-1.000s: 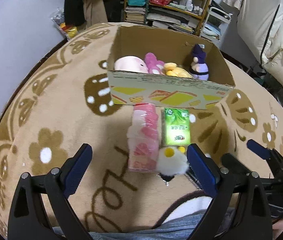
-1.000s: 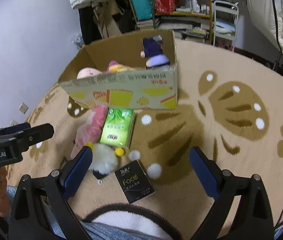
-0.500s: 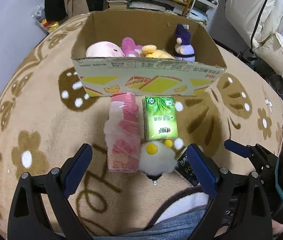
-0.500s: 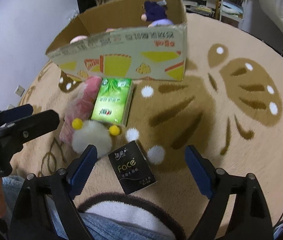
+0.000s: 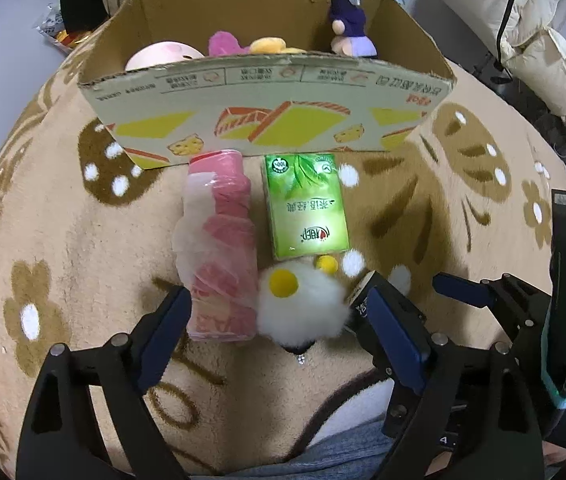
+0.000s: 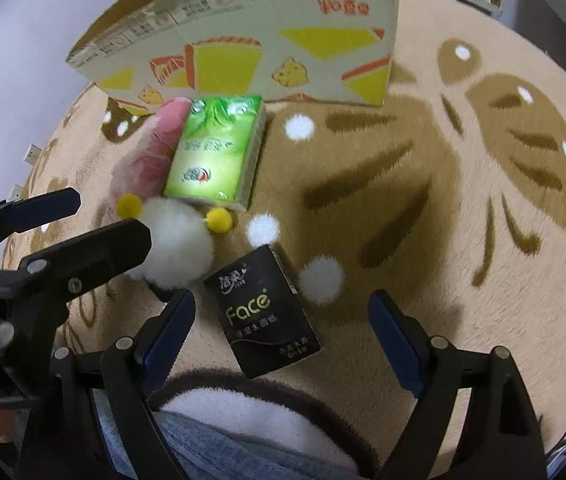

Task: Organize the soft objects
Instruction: 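Grasp the white pompom plush with the left tool while the right grasps the black tissue pack, then lift the pompom plush with the left tool while the right lifts the black tissue pack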

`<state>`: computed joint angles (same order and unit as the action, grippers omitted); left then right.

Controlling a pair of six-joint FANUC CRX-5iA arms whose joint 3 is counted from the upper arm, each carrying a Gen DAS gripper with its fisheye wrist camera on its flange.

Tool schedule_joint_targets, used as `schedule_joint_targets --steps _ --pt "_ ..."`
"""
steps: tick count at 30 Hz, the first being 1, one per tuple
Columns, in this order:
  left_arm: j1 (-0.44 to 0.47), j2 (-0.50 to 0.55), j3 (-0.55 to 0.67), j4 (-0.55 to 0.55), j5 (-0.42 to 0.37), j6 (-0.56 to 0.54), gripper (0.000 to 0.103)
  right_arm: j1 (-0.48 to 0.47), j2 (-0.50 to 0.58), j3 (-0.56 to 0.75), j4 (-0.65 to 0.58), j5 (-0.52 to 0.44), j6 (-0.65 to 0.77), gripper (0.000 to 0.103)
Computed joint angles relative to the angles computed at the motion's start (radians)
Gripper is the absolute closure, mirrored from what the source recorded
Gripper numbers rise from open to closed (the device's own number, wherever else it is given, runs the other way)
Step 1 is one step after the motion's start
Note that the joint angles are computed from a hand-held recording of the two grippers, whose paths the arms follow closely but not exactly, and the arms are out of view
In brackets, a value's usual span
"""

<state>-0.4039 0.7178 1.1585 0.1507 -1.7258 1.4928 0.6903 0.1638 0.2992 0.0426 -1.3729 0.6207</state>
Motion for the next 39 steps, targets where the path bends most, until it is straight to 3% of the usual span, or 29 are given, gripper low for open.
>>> schedule_joint_targets --steps 3,7,10,13,16,22,33,39 --pt "-0.001 0.008 0.002 0.012 -0.009 -0.005 0.026 -0.005 0.009 0.010 -0.023 -0.010 0.012 0.011" --pt "-0.004 0.030 0.019 0.032 -0.038 -0.030 0.046 -0.009 0.030 0.031 -0.045 -0.033 0.024 0.011" --pt "-0.008 0.046 0.032 0.043 -0.060 -0.043 0.052 -0.008 0.049 0.050 -0.045 -0.050 0.025 0.020" --pt "-0.017 0.077 0.075 0.038 -0.093 -0.042 0.056 -0.008 0.051 0.051 -0.046 -0.052 0.021 0.021" --pt "-0.026 0.091 0.091 0.016 -0.109 -0.040 0.057 -0.007 0.047 0.046 -0.045 -0.048 0.023 0.031" --pt "-0.031 0.113 0.104 -0.003 -0.126 -0.012 0.063 -0.008 0.044 0.045 -0.042 -0.044 0.029 0.042" --pt "-0.038 0.130 0.116 0.000 -0.128 0.026 0.067 -0.006 0.038 0.041 -0.041 -0.044 0.025 0.043" --pt "-0.032 0.080 0.011 0.010 -0.061 0.031 0.073 -0.002 0.032 0.031 -0.031 -0.037 0.019 0.045"
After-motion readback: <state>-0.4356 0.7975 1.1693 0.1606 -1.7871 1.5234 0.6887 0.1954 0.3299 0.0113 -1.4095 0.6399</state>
